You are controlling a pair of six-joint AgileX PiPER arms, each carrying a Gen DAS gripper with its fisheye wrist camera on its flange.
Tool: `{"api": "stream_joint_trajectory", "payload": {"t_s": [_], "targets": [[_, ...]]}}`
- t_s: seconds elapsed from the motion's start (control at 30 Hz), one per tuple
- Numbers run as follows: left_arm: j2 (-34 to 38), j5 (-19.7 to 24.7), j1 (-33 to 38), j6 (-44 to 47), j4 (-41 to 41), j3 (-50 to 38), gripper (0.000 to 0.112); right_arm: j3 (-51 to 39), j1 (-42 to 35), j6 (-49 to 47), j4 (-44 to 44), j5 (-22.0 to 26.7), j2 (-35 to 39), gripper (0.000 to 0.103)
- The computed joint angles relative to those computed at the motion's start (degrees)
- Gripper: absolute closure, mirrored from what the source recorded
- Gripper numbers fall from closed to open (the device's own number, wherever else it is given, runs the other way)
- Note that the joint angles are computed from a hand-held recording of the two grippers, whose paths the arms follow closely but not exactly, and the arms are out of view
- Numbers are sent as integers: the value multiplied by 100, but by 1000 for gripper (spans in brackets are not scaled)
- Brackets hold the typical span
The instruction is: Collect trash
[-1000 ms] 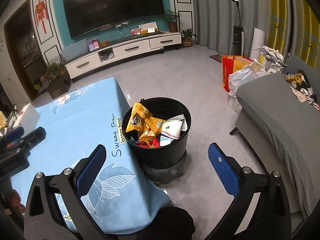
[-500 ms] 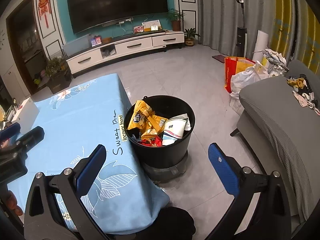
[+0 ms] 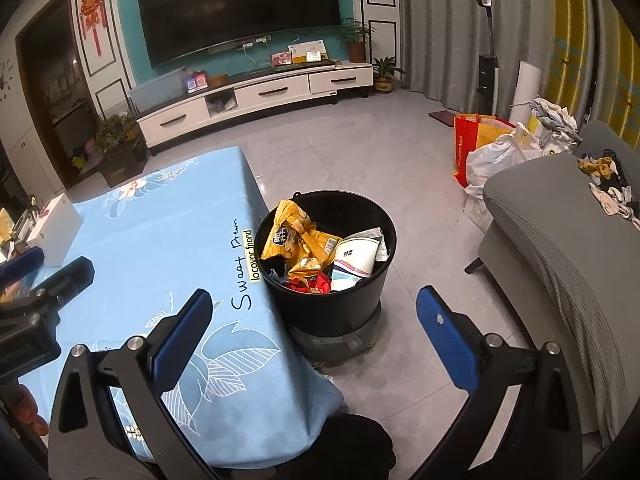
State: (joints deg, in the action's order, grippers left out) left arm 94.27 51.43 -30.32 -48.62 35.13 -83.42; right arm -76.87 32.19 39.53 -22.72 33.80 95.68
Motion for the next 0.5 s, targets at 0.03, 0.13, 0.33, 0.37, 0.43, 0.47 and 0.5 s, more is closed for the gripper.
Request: {"api": "stream_joint_trajectory", "payload": {"t_s": [0.03, 0.13, 0.33, 0.37, 0.43, 0.47, 0.5], "targets": [[0, -10, 4, 10, -11, 2, 12, 1, 0, -6, -3, -6, 2, 4], [1, 6, -10, 0, -3, -7, 12, -28, 9, -32, 6, -3, 23, 4], [-6, 35, -39, -39, 35, -1, 12, -16, 12, -28, 2, -28, 34, 4], [-6, 35, -39, -39, 35, -1, 12, -14, 15, -13, -8, -31, 34, 4], [-3, 38, -45, -41, 35, -5, 12, -11, 18, 7, -21, -39, 37, 4], [-4, 40, -49, -40, 36, 0, 12, -12, 20, 11, -21, -41, 41, 4], [-11, 43, -48, -37, 36, 7, 12, -16, 22, 5, -17, -37, 44, 4]]}}
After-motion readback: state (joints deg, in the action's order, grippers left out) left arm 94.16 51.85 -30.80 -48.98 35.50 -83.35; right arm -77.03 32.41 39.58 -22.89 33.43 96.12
